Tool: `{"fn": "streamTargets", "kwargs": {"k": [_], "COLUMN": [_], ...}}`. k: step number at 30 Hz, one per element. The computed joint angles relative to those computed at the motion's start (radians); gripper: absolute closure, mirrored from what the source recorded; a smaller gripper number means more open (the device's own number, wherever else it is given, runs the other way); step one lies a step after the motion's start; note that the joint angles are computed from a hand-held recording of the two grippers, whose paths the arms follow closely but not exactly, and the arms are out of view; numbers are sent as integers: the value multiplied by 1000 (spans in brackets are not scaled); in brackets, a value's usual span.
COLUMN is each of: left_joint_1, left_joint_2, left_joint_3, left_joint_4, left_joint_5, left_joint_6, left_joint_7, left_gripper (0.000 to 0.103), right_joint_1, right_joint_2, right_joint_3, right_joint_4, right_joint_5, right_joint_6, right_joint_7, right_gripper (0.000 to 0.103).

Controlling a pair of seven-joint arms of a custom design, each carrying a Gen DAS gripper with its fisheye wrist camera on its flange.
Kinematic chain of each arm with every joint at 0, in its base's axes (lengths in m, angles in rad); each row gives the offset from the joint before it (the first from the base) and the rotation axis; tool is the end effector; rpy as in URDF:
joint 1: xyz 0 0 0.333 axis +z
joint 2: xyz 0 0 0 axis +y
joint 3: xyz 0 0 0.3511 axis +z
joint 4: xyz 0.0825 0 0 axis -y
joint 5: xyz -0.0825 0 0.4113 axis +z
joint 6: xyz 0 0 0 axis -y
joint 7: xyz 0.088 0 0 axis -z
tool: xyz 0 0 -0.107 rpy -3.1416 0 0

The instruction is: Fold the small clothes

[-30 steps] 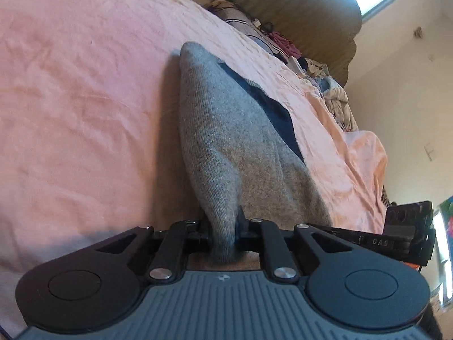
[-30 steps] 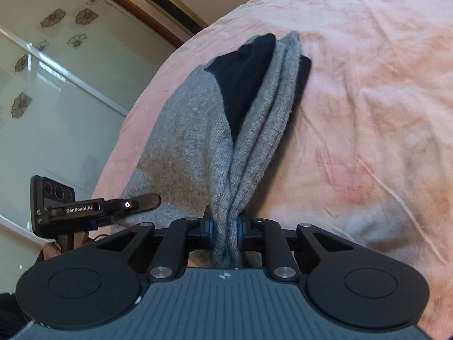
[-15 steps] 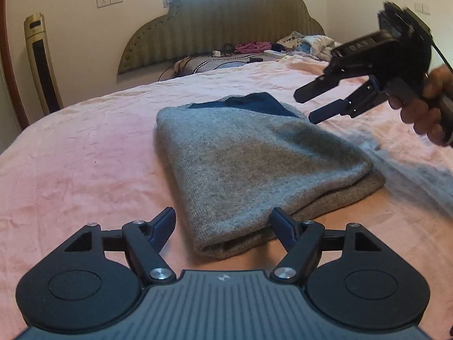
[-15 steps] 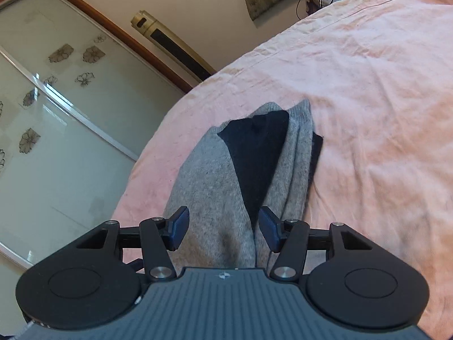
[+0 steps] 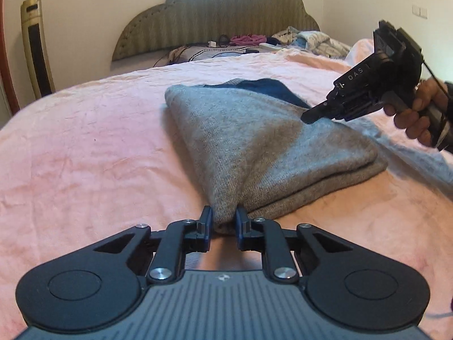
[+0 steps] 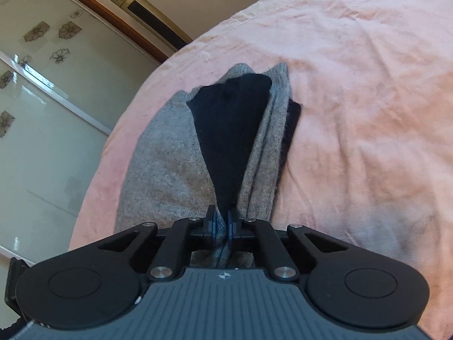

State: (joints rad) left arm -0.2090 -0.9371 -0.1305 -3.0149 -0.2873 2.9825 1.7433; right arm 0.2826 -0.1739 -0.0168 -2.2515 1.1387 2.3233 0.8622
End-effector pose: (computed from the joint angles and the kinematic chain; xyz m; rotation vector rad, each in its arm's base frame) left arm 0.2921 -0.0815 0.4804 -1.4924 1.9178 -0.9431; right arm 0.5136 0.1564 0.4923 -1.7641 1.3732 0.3672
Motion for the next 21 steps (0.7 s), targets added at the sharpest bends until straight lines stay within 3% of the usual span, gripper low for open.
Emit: {"fn": "streamTargets", "kwargs": {"k": [2,3,4,5,6,8,11,12,13,14,15,17,19,21], "left_joint_1": [-75,-96,-114,-118,-118,-142,-190,-213,-203,-175,-151,-155,-209,-250], "left_joint_2": [-39,-60,-75,-77,-67,-2,136,175,213,248,257,234,185,137], "left_joint_3": [123,159,184,182,166,150,160,182,172,149,110,104,189,276], "left_joint_4": [19,23,21,18,13,26,81,102,124,131,122,99,101,104], "left_joint_5": [-46,-76,-111,-137,-158,-170,-148,-136,-127,-84,-106,-110,-159,-240], "left_joint_6": [-78,-92,-73,-33,31,153,217,192,147,106,121,134,79,36], "left_joint_7": [36,49,57,55,45,37,38,49,50,19,57,58,54,41], "left_gripper": [81,72,53,41,22,18,18,18,18,18,16,16,16,16], "right_joint_1": [-6,-7,-6,-6,-6,-3,0,0,4,5,-6,-27,-31,-36], "right_joint_2": [1,-6,-11,-3,16,72,189,216,233,242,252,254,223,154], "right_joint_3": [-13,-16,-14,-11,-4,19,54,66,80,91,93,98,106,96], "right_joint_4": [21,24,27,46,72,134,235,252,264,264,273,270,239,190], "right_joint_5": [25,63,94,115,113,73,-52,-82,-161,-205,-209,-186,-191,-143], "right_joint_6": [-40,-29,-5,21,42,93,128,135,165,197,193,191,207,164], "right_joint_7": [12,-10,-31,-40,-24,47,206,218,234,204,203,209,187,170], "right_gripper": [61,51,36,33,34,35,38,49,83,91,95,96,91,63]}}
